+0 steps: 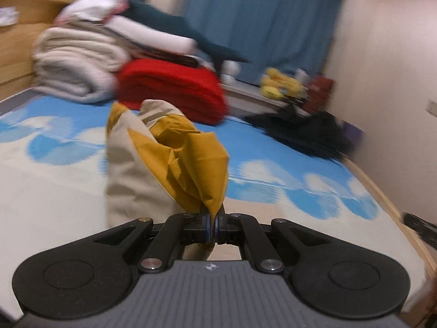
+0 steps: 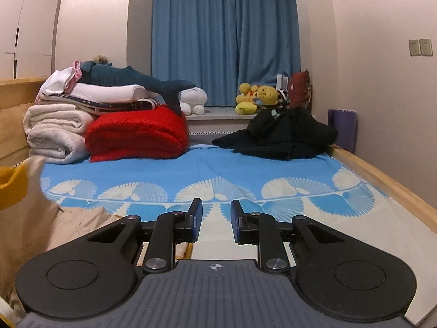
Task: Fold large clothes
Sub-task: 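Lift the yellow sleeve with the left gripper and fold it over the jacket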
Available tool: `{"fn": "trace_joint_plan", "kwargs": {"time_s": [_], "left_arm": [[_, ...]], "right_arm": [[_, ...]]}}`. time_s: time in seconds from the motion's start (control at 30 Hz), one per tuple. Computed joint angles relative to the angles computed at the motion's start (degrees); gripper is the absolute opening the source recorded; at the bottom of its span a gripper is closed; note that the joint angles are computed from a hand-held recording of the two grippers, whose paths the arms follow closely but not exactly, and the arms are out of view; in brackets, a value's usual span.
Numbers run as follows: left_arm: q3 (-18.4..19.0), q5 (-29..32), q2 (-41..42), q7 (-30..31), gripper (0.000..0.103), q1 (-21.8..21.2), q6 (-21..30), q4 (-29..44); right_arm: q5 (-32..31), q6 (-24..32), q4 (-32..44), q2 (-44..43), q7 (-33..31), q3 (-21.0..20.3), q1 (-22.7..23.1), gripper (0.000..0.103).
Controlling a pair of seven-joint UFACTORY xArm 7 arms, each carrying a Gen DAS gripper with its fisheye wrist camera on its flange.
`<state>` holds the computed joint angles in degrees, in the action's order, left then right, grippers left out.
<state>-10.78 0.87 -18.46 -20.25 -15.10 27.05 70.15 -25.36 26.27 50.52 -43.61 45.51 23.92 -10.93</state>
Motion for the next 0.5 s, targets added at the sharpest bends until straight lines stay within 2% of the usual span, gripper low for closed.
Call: {"fn": "trace_joint_plan", "kwargs": {"time_s": [0.17,0.27,0.33,0.43,0.5], "left_arm": [[-5.24,1.5,6.72,2.2,0.002,-6.07,-0.91,3.55],[-5.14,-2.42,10.73,10.1,0.002,-11.44,1.94,3.22],[-5.4,-2.49,12.75,14.49,0.003,-13.3,5.6,2.59],[-4.35,-5.43,13.71,21.66,0.016,-14.34,9.67,2.09],[-2.42,-12.73,12.67,29.41,0.036,-14.41,11.51,2.56]], "right_arm": [[1.02,-0.52,-1.53,-0.78,-1.33,-1.43,1.64,0.023],[2.45,-0.7,-1.1,0.47,-1.21,-2.28,1.96,0.023],[3.59,-0.2,-0.81,1.43,-1.19,-2.93,2.69,0.023],[5.45,0.95,0.16,3.66,-1.22,-3.95,4.35,0.024],[7.22,1.69,0.84,5.45,-1.27,-5.08,6.12,0.027]]}}
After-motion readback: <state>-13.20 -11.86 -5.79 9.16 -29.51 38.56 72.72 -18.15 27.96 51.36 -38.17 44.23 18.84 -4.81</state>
